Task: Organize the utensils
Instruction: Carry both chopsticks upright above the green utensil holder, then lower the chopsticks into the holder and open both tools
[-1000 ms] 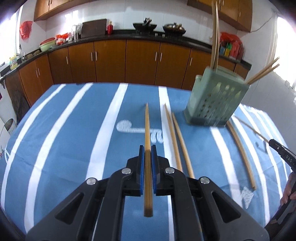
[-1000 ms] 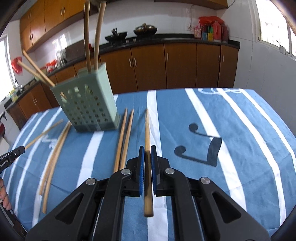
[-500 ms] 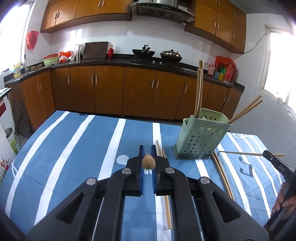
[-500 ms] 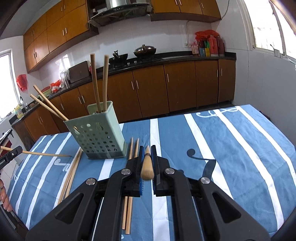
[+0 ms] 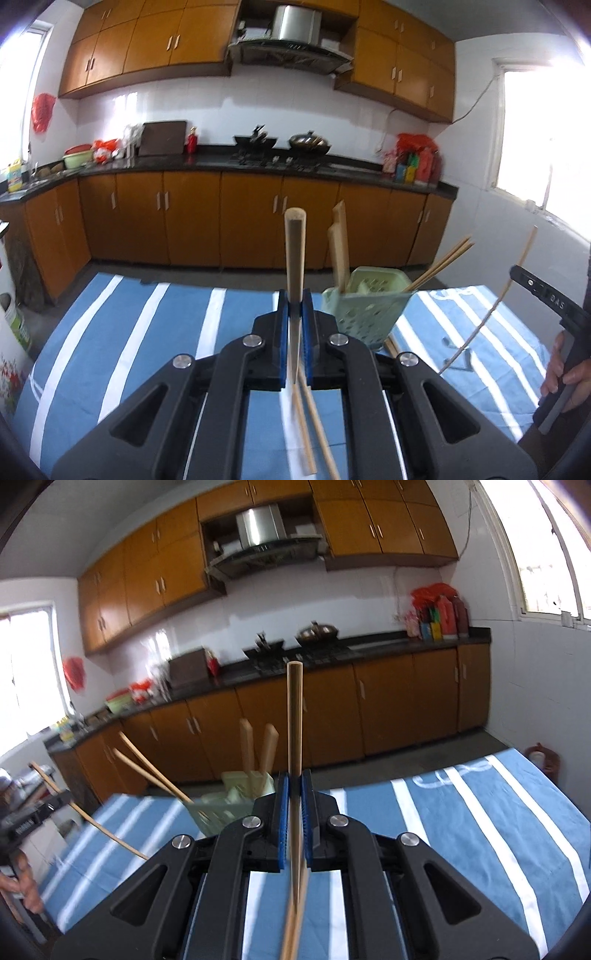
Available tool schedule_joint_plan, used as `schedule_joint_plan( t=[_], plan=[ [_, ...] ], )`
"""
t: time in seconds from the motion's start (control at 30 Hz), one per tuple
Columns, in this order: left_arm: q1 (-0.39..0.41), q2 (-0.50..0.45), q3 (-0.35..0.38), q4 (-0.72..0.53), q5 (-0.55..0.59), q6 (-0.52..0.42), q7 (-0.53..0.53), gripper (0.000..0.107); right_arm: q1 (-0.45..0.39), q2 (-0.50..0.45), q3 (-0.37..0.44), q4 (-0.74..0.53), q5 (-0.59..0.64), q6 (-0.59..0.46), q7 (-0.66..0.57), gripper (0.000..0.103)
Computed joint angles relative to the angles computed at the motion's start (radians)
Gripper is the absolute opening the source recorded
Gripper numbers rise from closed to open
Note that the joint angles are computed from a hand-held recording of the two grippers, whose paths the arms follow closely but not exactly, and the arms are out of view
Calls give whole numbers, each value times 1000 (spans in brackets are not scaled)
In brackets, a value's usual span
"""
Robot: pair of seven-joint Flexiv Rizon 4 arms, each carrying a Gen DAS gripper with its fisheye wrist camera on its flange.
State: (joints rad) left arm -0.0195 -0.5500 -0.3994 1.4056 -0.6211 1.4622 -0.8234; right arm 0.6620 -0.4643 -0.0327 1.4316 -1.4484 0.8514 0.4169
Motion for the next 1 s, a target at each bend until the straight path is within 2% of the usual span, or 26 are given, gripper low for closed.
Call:
schedule_joint_plan(
  t=[0.2, 0.33, 0.4, 0.53, 0.73, 0.83, 1.0],
  plan=[
    [47, -1, -144, -31, -65, 15, 117, 8, -6, -8, -30, -68, -135, 71, 101, 7],
    [48, -25, -226, -81, -112, 57, 189, 8, 6, -38, -53, -137, -205, 49, 129, 7],
    [31, -47, -237, -122, -114, 74, 189, 8, 10, -54, -65, -167, -225, 34, 138, 7],
    [-46, -123, -186, -249, -64, 102, 128, 8, 21, -97, -93, -231, -236, -10, 144, 7],
    [-175, -245, 32, -462, 49, 3, -77, 8, 27, -178, -138, -322, -163, -23, 100, 7],
    [-191, -283, 76, -514, 87, -52, -144, 8, 28, -217, -159, -359, -107, -7, 73, 7],
    [-193, -334, 91, -578, 126, -106, -188, 8, 34, -268, -188, -401, -12, 26, 21, 7]
  ],
)
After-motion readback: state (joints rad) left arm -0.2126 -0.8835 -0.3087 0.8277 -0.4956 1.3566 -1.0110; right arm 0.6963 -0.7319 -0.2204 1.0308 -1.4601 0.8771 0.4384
